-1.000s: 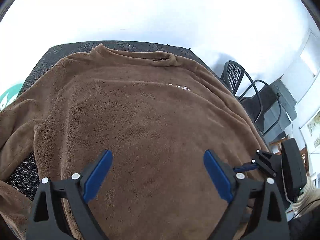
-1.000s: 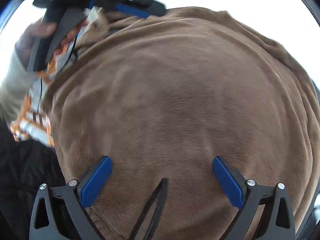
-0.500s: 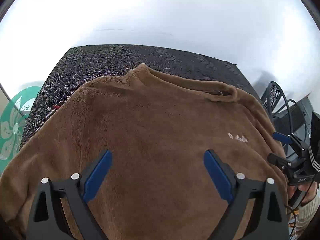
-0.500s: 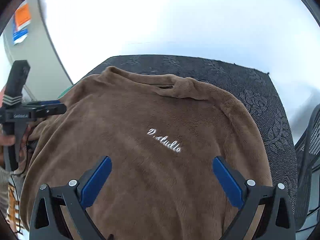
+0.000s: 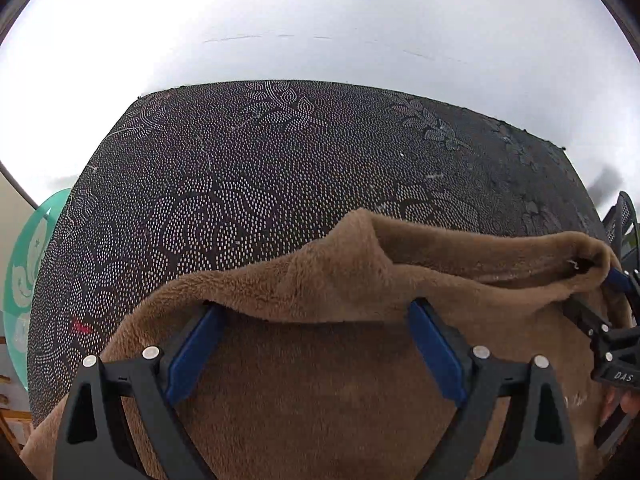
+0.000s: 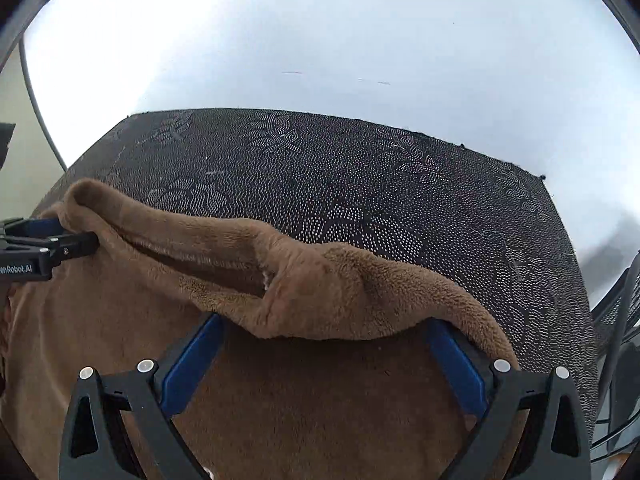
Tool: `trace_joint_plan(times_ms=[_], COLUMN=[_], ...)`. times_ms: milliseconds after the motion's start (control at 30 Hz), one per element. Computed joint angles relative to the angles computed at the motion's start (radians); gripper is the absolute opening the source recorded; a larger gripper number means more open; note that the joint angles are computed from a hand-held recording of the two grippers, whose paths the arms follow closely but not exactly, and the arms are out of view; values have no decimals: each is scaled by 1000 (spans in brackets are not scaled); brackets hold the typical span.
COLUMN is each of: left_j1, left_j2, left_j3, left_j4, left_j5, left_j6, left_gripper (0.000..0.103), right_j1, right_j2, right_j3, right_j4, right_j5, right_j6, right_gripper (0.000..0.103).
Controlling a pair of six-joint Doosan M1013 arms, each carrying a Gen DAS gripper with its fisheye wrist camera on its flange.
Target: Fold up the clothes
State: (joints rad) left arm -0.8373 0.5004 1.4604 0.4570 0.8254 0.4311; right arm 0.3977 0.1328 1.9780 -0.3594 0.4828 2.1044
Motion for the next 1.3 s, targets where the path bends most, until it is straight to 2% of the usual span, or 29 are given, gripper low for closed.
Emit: trace_joint_plan(times_ms=[67, 167, 267, 367, 467, 533, 667, 700, 800, 900, 1000, 1133, 1200, 1300], left_j1=[1, -10, -24, -22, -37, -41, -41, -40, -39, -39, -40, -49, -68, -102], left_j2=[8, 19, 18, -2, -27, -38, -33, -24, -1, -12, -15, -29, -50, -79], left_j3=[-5, -6, 6, 24, 40, 47, 41, 35, 24, 52, 52, 44, 60, 86], left_j4=[25, 85, 140, 130, 195, 208, 175, 158, 122, 152, 142, 65, 54, 45], left_j5=[3, 9, 11, -1, 7, -2, -1, 9, 23, -21, -12, 26, 21, 11], left_j6=[-21, -36, -47, -49, -85, -92, -54, -35, 4, -44, -37, 21, 59, 123], left_gripper=[96, 102, 102, 103, 103, 103, 103, 103, 102, 102, 102, 103, 103, 103], right_j1=[-21, -12, -6, -13, -15, -7, -18, -20, -12, 5, 18, 10, 5, 27], right_j2=[22, 41, 39, 21, -28, -51, -25, -7, 37, 46, 54, 40, 11, -49], right_j3=[-15, -20, -19, -21, 0, 6, -14, -25, -50, -54, -57, -60, -45, 0], right_j4=[88, -3, -25, 58, 125, 117, 335, 350, 271, 167, 88, 164, 213, 208], right_j5=[6, -10, -7, 8, -45, -78, -96, -84, -30, -18, -5, 34, 33, 61], right_j6=[-30, 55, 80, -8, -68, -60, -273, -279, -201, -138, -93, -171, -222, -266], right_gripper=[103, 103, 103, 103, 103, 103, 103, 103, 103, 103, 103, 103, 103, 103])
